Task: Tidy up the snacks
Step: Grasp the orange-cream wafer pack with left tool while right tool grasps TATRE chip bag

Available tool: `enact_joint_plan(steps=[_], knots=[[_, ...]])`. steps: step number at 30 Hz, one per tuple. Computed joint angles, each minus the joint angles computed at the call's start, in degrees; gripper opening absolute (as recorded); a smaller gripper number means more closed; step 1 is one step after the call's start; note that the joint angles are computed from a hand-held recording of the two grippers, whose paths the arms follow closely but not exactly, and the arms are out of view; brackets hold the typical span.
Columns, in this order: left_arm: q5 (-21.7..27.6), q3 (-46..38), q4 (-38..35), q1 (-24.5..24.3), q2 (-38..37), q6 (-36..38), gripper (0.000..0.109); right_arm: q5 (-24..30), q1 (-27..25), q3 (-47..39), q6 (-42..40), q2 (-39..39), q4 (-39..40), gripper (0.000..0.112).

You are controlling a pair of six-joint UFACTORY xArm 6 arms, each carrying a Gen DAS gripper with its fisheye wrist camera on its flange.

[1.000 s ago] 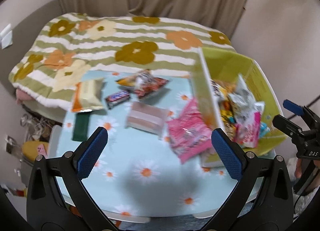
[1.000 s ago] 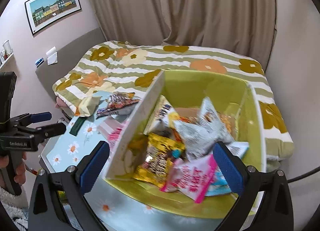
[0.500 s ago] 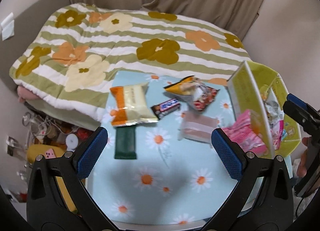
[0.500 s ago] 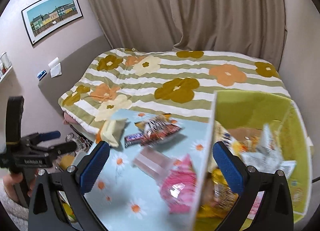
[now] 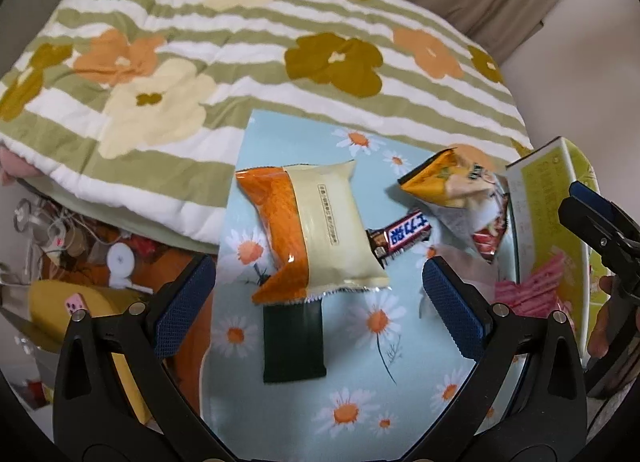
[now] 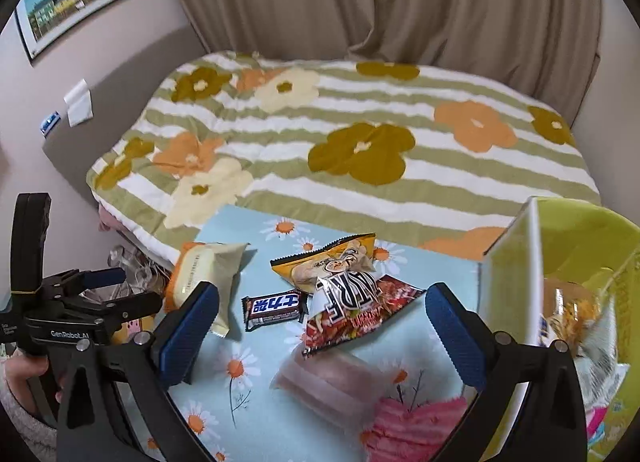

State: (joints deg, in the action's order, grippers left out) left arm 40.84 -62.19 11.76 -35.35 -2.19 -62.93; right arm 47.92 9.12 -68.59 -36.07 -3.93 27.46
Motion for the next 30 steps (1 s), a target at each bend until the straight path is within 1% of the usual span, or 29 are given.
enact_joint_plan(steps=[7,14,19,21,23,24,30], knots=[[-1.31,-2.73,-4.07,1.91,6.21,3.21,0.103,2.34,1.08,-6.32,-0.92,8.42,-3.47,0.103],[0.23,-6.51,-5.66,2.71,11.33,4.37,0.101,4.45,1.72,-10.32,-2.12,13.84,-5.63,0.103],[0.99,-7.87,-6.65,3.14,13.52,4.58,0.09,5.62,1.9,-12.28,-2.69,16.31,-6.85,0.103],[1.14,-8.18,-7.48,3.3,14.21,4.88,0.08,5.72,1.94,-12.79,-2.74,16.95,-7.54,0.103],[0.48,-7.97,-8.62,3.38,14.49,5.45,0.077,5.93,1.83,-13.31,-2.77,17.55,-8.01,0.103],[0.71,-8.16,-7.88,3.28,14.57,5.03,0.073,6.23,1.72,-13.64,-2.78,17.88,-8.07,0.103],[1.15,-8.54,-5.9,2.86,14.58,4.0,0.066,7.91,1.11,-15.04,-2.93,19.39,-7.47,0.103]])
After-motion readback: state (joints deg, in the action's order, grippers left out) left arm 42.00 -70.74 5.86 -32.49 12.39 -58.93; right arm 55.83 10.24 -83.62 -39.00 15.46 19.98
